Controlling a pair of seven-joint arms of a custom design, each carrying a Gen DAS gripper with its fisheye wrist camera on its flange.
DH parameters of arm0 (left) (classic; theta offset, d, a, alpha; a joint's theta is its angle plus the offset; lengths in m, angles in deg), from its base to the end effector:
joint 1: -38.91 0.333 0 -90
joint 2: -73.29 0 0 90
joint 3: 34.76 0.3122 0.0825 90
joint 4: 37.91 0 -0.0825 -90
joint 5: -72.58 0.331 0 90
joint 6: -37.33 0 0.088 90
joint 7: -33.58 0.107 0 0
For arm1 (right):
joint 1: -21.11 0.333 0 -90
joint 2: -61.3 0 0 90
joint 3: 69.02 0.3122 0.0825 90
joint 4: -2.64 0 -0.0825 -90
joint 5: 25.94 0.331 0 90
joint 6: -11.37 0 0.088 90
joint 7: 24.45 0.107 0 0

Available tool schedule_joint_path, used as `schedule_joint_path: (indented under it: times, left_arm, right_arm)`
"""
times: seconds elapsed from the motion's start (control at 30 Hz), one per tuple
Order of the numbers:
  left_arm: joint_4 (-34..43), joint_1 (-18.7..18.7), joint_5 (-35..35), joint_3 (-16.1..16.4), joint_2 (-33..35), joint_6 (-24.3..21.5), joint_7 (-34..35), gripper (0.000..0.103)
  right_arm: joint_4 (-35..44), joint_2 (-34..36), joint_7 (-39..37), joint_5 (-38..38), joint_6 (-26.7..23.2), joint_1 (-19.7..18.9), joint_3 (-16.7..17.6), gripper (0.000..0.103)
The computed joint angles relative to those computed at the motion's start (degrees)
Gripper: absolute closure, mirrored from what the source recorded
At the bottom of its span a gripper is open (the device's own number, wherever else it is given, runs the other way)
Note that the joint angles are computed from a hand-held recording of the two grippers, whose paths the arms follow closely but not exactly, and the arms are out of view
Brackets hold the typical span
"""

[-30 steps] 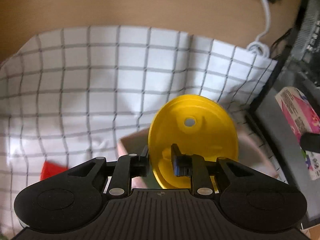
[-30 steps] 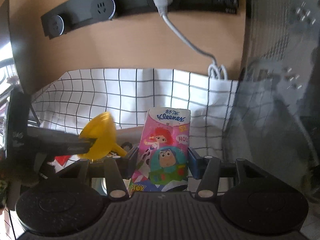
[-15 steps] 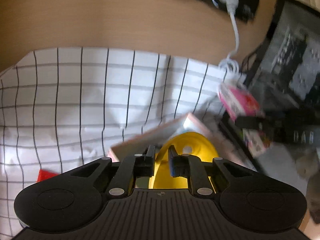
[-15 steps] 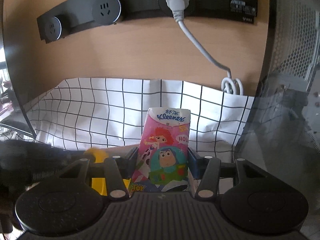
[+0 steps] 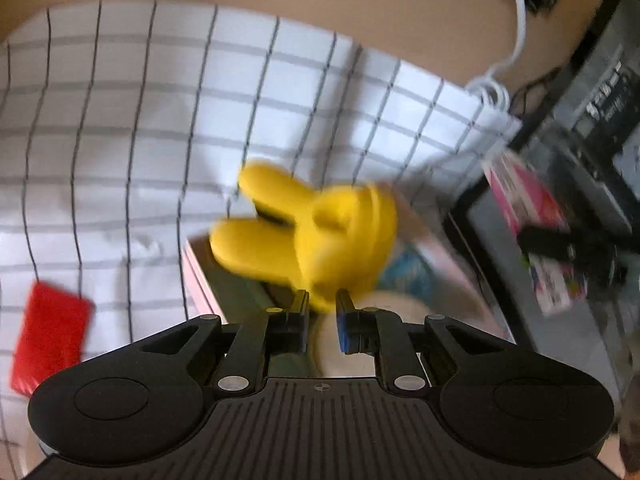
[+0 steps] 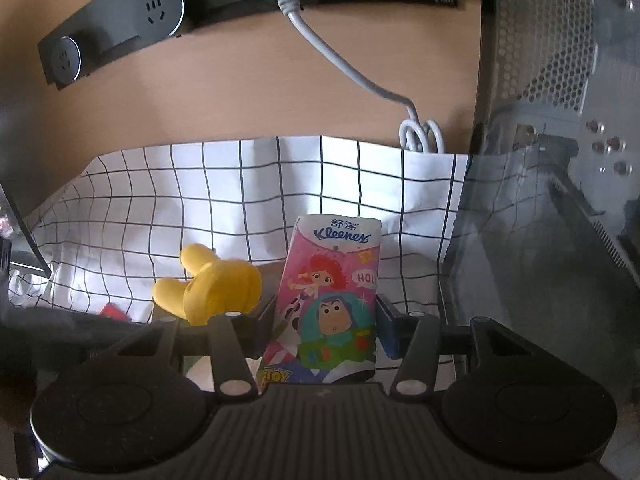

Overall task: Organize soft objects
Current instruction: 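Carry the tissue pack over the box with the right tool while the left tool drops the yellow item in, then release the tissue pack into the pink box with the right tool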

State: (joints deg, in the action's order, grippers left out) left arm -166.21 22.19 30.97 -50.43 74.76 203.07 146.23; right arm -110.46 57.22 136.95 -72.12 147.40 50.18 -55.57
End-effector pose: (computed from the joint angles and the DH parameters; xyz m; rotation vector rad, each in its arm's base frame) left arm 0.4623 -0.2459 0.4485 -1.7001 2.3212 -1.0564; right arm 0.3924 0.3540 0.5673 -1.7092 1.7716 -0.7695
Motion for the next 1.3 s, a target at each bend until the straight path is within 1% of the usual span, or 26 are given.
schedule_joint_path:
  times: [0.13, 0.23, 0.27, 0.33, 0.37, 0.4, 0.43, 0.47, 0.5, 0.53, 0.57, 0.63, 0.7, 0.77, 0.83, 0.87, 0.9, 0.93, 0.97, 1.0, 1.03, 1.1, 1.17, 1.23, 1.3]
  left_arm:
    - [-0.45, -0.53, -12.64, -0.31, -1.97, -3.6, 11.41, 0.087]
    - [-1.59, -1.81, -18.32, 0.32, -4.69, -4.66, 16.18, 0.087]
    - [-2.16, -2.29, -18.95, 0.52, -5.62, -4.24, 16.48, 0.086]
    - [-4.08, -3.13, -17.21, 0.55, -7.64, -1.77, 13.79, 0.086]
    - [-5.33, -3.32, -14.19, 0.19, -8.53, 0.17, 9.84, 0.086]
    - [-6.14, -3.49, -11.17, -0.05, -8.87, 1.5, 5.82, 0.086]
    - [-7.0, -3.42, -7.9, -0.38, -9.17, 2.35, 1.28, 0.086]
    - [-7.86, -3.59, -6.12, -0.19, -9.89, 2.04, -1.47, 0.086]
    - [-8.33, -4.52, -6.88, 0.8, -10.49, 1.22, -0.98, 0.086]
    - [-9.25, -6.13, -9.92, 2.5, -11.77, 0.27, 1.91, 0.086]
    - [-10.65, -7.63, -12.75, 3.66, -13.35, 0.36, 4.44, 0.086]
    - [-14.37, -9.32, -14.77, 4.74, -17.25, 2.12, 6.54, 0.086]
    - [-18.42, -10.35, -13.98, 5.45, -21.29, 4.44, 6.66, 0.086]
    - [-22.81, -9.8, -11.07, 5.56, -26.0, 6.01, 4.61, 0.086]
    - [-26.29, -8.69, -8.23, 6.1, -30.08, 6.2, 2.27, 0.086]
    - [-28.17, -7.55, -6.63, 6.17, -32.46, 5.88, 0.88, 0.086]
    - [-29.81, -5.95, -4.68, 5.97, -34.72, 5.23, -0.57, 0.086]
    - [-31.28, -3.5, -2.1, 4.97, -36.82, 4.28, -2.47, 0.086]
    - [-32.59, 0.22, 1.22, 3.31, -38.97, 2.51, -4.98, 0.086]
    - [-33.27, 3.18, 4.05, 2.55, -40.24, 0.68, -6.75, 0.086]
    - [-33.59, 5.48, 6.43, 2.47, -41.17, -1.2, -8.1, 0.086]
    - [-33.66, 8.26, 9.74, 4.01, -42.19, -3.48, -9.64, 0.086]
    - [-32.69, 9.6, 12.39, 6.71, -42.09, -4.39, -9.63, 0.086]
    - [-29.96, 9.56, 14.99, 9.73, -40.39, -5.83, -8.65, 0.086]
    - [-25.68, 8.03, 17.18, 13.69, -37.75, -8.54, -6.59, 0.086]
  right_arm:
    - [0.33, 0.71, -1.07, 0.58, 1.67, 0.08, -0.23, 0.052]
    - [0.68, 1.35, -2.08, 1.21, 3.16, 0.26, -0.45, 0.052]
    - [0.86, 1.72, -2.53, 1.69, 3.65, 0.27, -0.61, 0.052]
    - [1.81, 3.21, -5.21, 4.3, 4.68, 0.29, -1.14, 0.051]
    - [2.18, 4.18, -6.73, 6.13, 5.89, 0.2, -1.59, 0.05]
    - [2.08, 5.08, -8.83, 8.65, 8.24, -0.01, -2.16, 0.047]
    - [1.83, 6.01, -11.69, 11.82, 10.68, -0.24, -2.63, 0.045]
    - [2.04, 6.98, -13.34, 13.98, 11.49, -0.22, -2.91, 0.04]
    - [2.29, 7.63, -13.05, 13.92, 11.42, 0.11, -3.19, 0.035]
    - [2.25, 7.94, -11.68, 12.22, 11.17, 0.65, -3.5, 0.033]
    - [2.06, 7.92, -10.52, 10.57, 10.69, 1.2, -3.71, 0.028]
    - [1.58, 7.42, -7.74, 6.3, 8.05, 2.47, -3.71, 0.026]
    - [0.45, 6.44, -6.19, 3.81, 6.02, 3.19, -3.34, 0.026]
    - [-1.0, 5.1, -4.24, 1.77, 4.32, 3.72, -2.64, 0.026]
    - [-3.08, 3.05, -2.18, -0.16, 3.57, 3.89, -1.82, 0.026]
    - [-3.92, 2.04, -0.92, -1.27, 3.0, 4.01, -1.17, 0.026]
    - [-4.82, 0.94, 0.3, -2.3, 2.66, 4.13, -0.46, 0.026]
    - [-5.51, 0.03, 0.96, -2.86, 2.73, 4.13, 0.14, 0.025]
    - [-6.26, -0.98, 1.79, -3.47, 2.81, 4.24, 0.88, 0.022]
    - [-6.53, -1.54, 2.25, -3.85, 2.81, 4.25, 1.53, 0.02]
    - [-6.21, -1.6, 2.39, -4.06, 2.57, 4.26, 2.12, 0.019]
    - [-5.25, -1.77, 2.67, -4.08, 1.2, 4.76, 3.4, 0.019]
    - [-3.42, -1.24, 2.97, -3.0, 0.41, 5.29, 4.05, 0.019]
    - [-0.43, 0.09, 1.59, 0.2, 0.7, 5.84, 3.93, 0.019]
    - [4.34, 2.47, -0.42, 3.69, 0.35, 6.56, 3.68, 0.019]
